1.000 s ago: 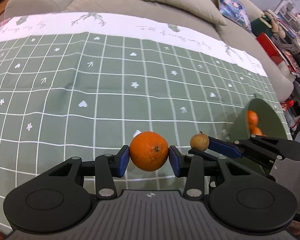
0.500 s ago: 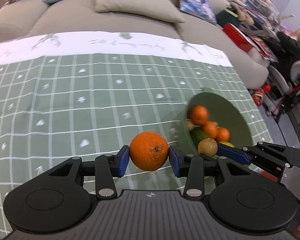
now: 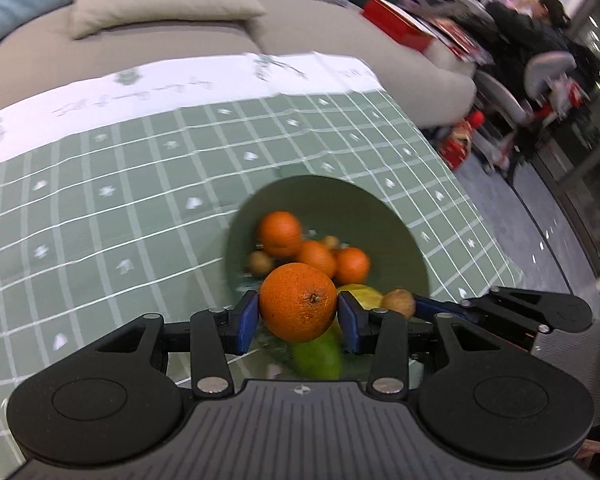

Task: Organize fruits
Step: 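Carry mandarin and longan into the colander and open both tools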

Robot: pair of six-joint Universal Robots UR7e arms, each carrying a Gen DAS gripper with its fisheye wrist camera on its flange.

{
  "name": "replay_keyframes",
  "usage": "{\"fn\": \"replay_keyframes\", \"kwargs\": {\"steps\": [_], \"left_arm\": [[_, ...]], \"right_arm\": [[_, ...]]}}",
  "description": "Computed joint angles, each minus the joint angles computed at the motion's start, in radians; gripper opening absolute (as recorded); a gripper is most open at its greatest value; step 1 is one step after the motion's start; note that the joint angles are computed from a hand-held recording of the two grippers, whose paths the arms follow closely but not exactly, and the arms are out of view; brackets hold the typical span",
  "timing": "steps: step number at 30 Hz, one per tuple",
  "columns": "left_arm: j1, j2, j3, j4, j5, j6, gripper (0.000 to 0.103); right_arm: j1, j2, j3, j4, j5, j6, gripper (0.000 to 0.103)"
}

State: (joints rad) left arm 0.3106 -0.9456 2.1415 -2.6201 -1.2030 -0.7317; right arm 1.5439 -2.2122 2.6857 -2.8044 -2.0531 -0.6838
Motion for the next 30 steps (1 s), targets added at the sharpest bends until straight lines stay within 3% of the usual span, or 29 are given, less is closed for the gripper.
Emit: {"fn": "replay_keyframes", "kwargs": {"steps": [5,14,30], "left_arm": [[0.025,0.084,-0.092,0.066,-0.074,0.063,0.048],[0.078,0.182,-0.206,0.167,-0.122,0.108,0.048],[0.141,0.250,-0.250,0.142,-0.157,0.149,0.050]], "right_arm": [[-0.088,-0.028,-0.025,0.067,0.044,-0.102,0.020],[-0.198,-0.004,-0.057,0.082,0.097,-0.135,0.020],[-0.233,0.099,-0.083,0.021,0.095,-0.133,0.020]]}}
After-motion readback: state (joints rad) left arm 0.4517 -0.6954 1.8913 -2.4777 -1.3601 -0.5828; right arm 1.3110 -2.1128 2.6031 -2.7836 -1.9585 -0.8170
